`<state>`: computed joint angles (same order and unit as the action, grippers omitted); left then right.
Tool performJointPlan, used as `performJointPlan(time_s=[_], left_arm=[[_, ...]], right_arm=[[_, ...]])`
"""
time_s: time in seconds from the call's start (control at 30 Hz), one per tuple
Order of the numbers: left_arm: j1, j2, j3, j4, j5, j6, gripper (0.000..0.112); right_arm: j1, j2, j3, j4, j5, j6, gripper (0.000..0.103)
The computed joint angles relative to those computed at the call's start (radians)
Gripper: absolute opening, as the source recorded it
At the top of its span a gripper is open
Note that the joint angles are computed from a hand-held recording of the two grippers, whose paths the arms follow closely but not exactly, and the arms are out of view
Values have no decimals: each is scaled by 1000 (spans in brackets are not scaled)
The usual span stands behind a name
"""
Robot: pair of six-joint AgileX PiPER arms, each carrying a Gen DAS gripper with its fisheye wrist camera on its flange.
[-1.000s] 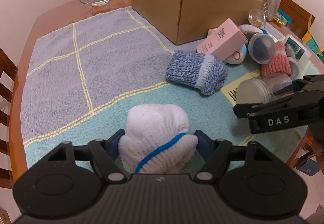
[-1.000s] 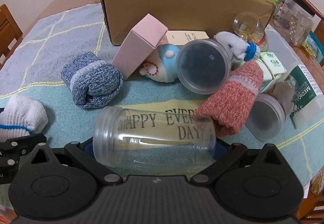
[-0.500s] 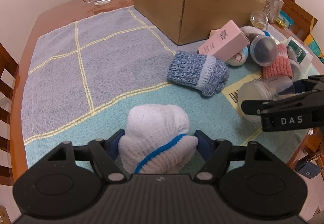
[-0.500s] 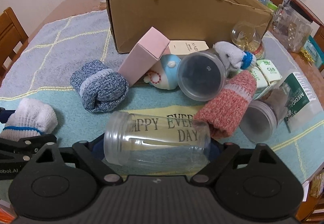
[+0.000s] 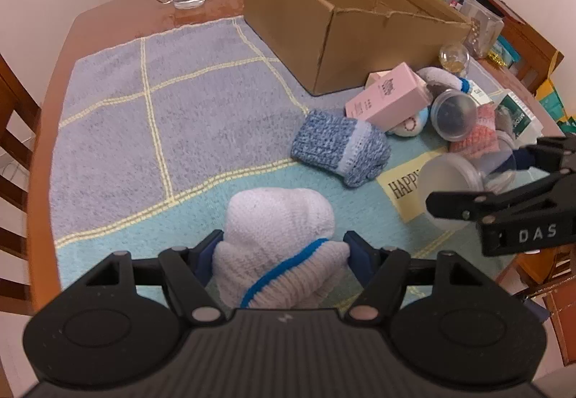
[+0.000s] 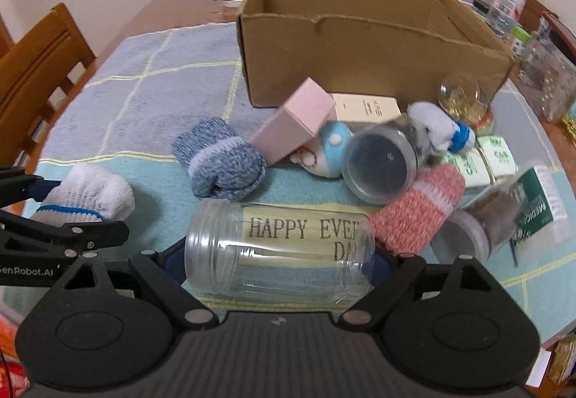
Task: Organize objects
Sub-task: 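Grasp the clear 'HAPPY EVERY DAY' jar with the right tool while the left holds the sock, then carry both items over the cardboard box and release them inside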
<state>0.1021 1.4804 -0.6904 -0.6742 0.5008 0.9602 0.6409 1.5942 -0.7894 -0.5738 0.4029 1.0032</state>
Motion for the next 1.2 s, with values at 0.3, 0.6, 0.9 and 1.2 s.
performJointPlan(time_s=[0.3, 0.6, 0.9, 1.2], left_arm=[[-85, -49, -190, 249, 152, -344, 71], [-246, 53, -470, 352, 152, -631, 71], [-409, 415, -970, 624, 173, -1033, 72], [-447, 829, -1548, 774, 451, -1257, 72]], right_arm=[[-161, -105, -77, 403, 84, -557, 94], [-422, -54, -300, 723, 222, -1132, 94], [-615, 216, -718, 887, 366, -1458, 94], [-663, 534, -1138, 882, 530, -1474, 94]])
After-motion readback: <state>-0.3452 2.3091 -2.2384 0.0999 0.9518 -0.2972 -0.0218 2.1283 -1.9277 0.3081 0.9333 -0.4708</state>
